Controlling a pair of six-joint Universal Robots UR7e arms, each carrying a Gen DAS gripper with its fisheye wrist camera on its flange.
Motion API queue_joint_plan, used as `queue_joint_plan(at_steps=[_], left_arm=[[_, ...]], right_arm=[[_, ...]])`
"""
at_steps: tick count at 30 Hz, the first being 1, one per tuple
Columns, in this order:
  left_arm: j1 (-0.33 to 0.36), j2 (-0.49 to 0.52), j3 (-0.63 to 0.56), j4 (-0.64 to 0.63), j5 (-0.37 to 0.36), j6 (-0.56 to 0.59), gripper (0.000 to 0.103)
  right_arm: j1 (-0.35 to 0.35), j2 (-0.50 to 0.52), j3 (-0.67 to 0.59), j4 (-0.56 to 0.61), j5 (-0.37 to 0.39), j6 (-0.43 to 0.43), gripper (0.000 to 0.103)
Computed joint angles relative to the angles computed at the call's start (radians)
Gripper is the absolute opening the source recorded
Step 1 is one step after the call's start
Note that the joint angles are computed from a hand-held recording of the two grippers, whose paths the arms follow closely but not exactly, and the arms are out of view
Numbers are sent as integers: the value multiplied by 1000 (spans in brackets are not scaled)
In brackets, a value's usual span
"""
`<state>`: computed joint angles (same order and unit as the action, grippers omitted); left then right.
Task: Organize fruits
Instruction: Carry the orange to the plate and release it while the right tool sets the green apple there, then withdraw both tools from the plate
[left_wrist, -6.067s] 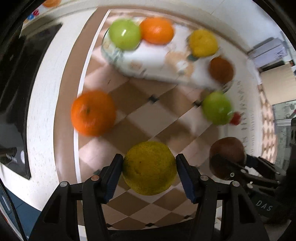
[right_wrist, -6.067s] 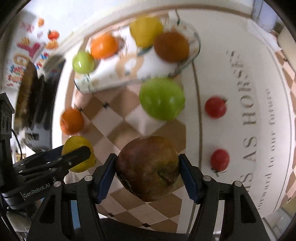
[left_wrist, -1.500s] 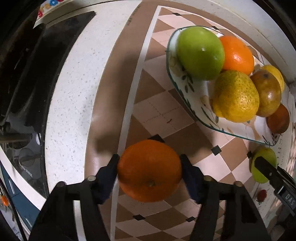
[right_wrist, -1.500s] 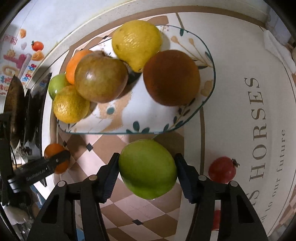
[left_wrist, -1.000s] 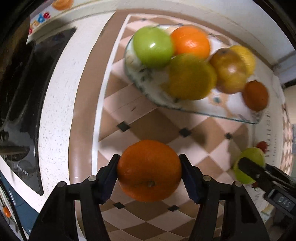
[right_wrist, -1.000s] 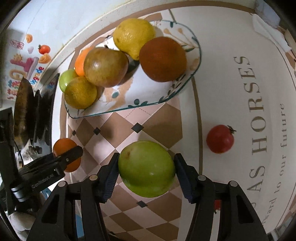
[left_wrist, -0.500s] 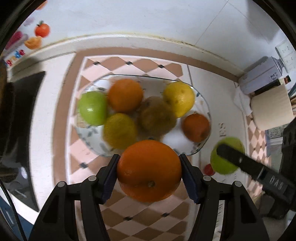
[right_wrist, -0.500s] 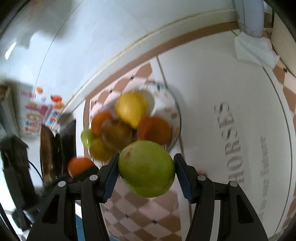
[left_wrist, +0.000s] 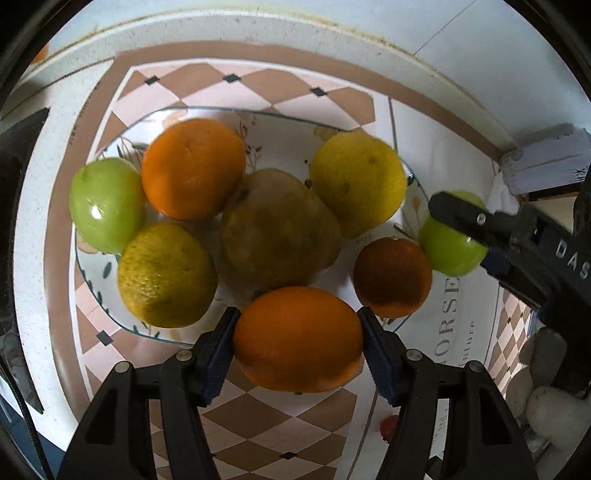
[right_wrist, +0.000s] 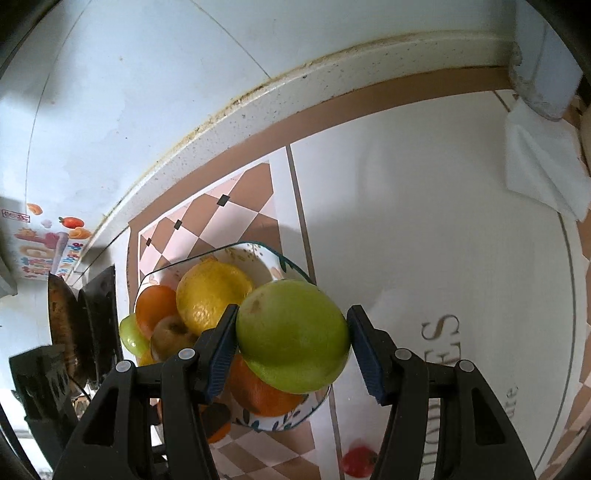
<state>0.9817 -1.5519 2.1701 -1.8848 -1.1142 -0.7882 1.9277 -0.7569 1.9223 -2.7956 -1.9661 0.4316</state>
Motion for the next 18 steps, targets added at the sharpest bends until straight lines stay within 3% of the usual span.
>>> queue_joint_plan(at_steps=[11,14,18], left_arm=[[-7,-21,-13,19,2,-13,63],[-15,-51,-15,37,10,-14,77],[-33,-92,-18,93,54,-29,88]], right_arm=[[3,-11,-2,41,18,-8,79],[14,-27,13,62,-9,1,93],[49,-53,38,93,-73,15,94]])
